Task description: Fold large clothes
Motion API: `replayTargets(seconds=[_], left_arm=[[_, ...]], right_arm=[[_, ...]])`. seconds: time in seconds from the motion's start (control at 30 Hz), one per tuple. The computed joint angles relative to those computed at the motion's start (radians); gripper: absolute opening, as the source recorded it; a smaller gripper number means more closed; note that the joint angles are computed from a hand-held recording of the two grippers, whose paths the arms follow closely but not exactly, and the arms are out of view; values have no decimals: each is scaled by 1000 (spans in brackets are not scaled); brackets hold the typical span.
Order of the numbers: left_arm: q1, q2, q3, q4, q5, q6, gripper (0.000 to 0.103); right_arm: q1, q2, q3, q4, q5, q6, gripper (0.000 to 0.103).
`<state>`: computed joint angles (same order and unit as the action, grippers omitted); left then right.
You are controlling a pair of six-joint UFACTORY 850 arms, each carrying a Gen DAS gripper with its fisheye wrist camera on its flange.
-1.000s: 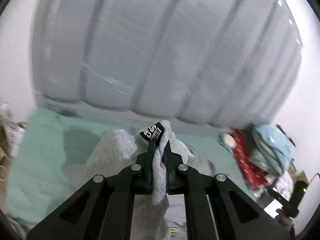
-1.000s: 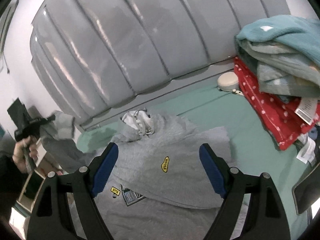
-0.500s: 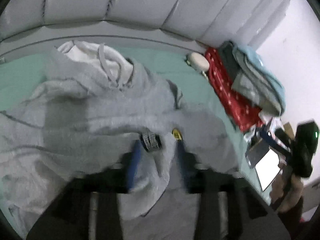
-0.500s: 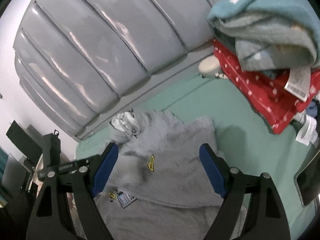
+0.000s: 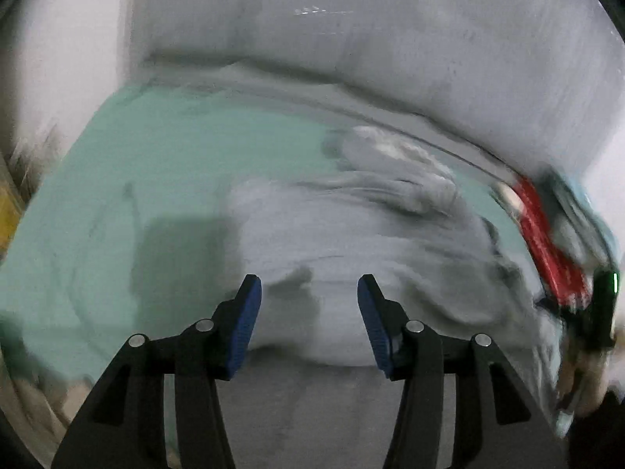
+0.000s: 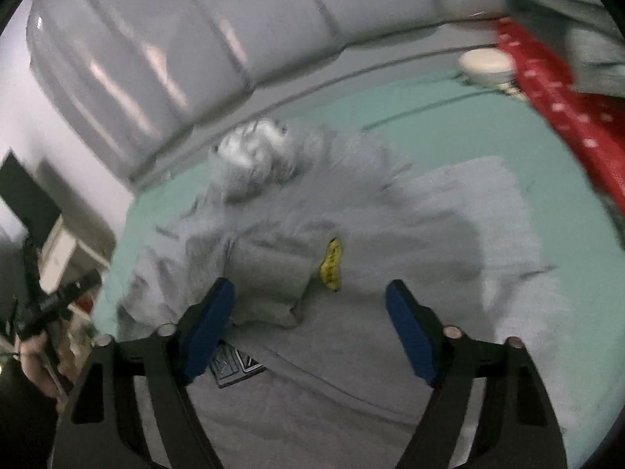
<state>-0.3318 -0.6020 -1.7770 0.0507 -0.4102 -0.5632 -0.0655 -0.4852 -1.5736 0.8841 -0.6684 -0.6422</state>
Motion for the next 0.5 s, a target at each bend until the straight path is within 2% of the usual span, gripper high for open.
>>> replayTargets(seconds=[0.07,0.1,0.2,0.27,0.37,0.5], left_arm=[[23,-19,-3,-32,23,-44,54],[29,-48,-47,-15,-16,-76,54],[30,-95,-124,-49,-8,3,54],[17,-129,-185,27,-52,-21,54],[10,-198,-279,-10,-132,17,54],[17,-222,-281,-48,-214,0,54]], right_arm=[[8,-35,-24,11,-44,9,70],[11,-42,-27,17,-47,3,70],[20,-63,-35,30,-35,-35,70],[13,-91,-56,70,-60,-40,70],[9,-135,-90,138,-94,-57,70],[29,-155,-104,162,-80,-118,70]])
